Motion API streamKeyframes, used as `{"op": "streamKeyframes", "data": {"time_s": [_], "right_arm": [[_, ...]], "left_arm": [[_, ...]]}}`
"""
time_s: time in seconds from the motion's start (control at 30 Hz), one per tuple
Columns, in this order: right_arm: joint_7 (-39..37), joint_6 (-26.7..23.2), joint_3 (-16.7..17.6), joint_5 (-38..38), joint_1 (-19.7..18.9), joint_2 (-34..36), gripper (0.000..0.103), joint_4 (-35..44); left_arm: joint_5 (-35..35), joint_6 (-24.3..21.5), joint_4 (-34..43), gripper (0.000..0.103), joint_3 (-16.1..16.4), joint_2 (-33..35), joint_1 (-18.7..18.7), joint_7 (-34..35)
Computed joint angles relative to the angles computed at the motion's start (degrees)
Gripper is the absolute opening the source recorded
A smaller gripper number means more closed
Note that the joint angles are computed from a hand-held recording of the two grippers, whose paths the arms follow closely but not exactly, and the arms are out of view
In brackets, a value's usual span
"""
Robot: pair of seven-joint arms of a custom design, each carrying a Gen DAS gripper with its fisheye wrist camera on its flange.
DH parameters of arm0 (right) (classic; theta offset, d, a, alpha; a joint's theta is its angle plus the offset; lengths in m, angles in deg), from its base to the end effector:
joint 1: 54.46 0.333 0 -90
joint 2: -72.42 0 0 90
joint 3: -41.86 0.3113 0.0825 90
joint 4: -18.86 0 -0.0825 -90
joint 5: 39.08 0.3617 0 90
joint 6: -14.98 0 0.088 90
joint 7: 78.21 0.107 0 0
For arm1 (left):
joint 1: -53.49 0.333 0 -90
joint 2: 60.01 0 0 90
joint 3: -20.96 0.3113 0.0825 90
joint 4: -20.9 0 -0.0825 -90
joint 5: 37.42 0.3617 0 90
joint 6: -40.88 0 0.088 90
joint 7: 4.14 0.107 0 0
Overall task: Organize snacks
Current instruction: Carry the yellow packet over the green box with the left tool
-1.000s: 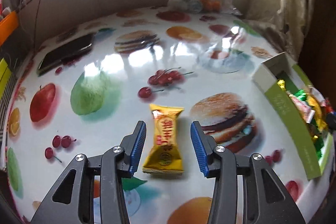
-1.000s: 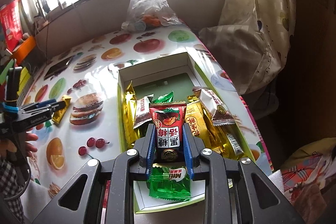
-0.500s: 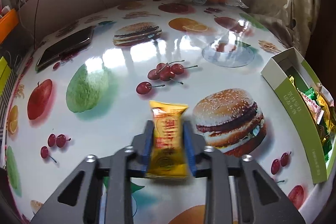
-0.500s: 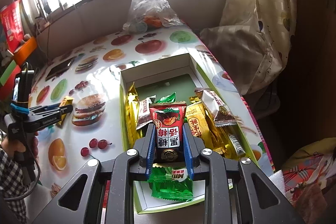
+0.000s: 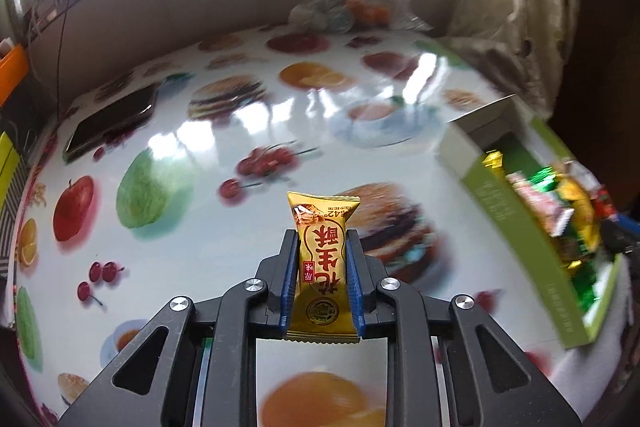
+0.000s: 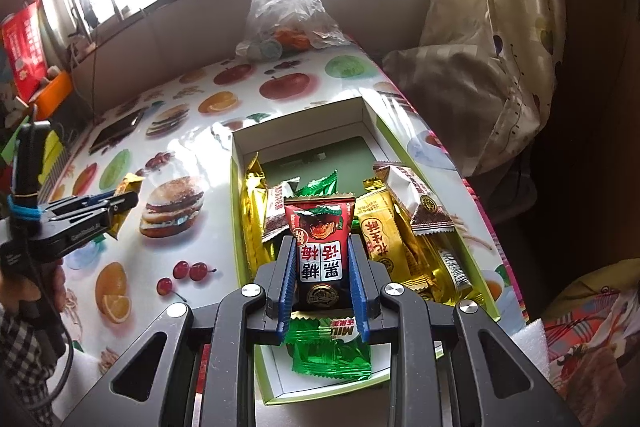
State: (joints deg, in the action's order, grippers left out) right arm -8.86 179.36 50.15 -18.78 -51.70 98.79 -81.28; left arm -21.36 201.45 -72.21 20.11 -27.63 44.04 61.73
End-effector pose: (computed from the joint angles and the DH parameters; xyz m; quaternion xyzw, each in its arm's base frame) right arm 0.6781 0.0982 0.3946 -0.7294 0.5923 -0.1601 0.3024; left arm 0.6978 -0.1382 0.3705 -0.6761 0.6687 -0.2268 0.2106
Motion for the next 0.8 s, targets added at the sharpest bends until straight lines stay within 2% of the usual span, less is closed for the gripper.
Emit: {"op": "streamKeyframes", "data": {"time_s": [0.13,0.3,0.43,0.8], "right_arm": [[-0.56,0.33,0.46,0.40,-0.32,-0.40,0.023,-0.58],[-1.19,1.06,0.81,1.25,-0.67,-1.20,0.023,-1.52],[-1.10,0.90,0.50,1.45,-0.78,-1.23,0.023,-1.45],[1.06,0.83,-1.20,0.27,-0.84,-0.12,0.024,-0.45]], "left_arm": [[-1.29,2.00,-0.72,0.023,-2.45,-1.34,-0.05,1.92],[-4.85,2.43,1.49,0.023,-6.23,-0.70,-0.09,6.44],[-6.94,1.44,4.57,0.023,-7.48,0.87,-1.23,9.05],[-9.81,-2.11,12.32,0.023,-7.89,6.00,-3.98,11.82]]}}
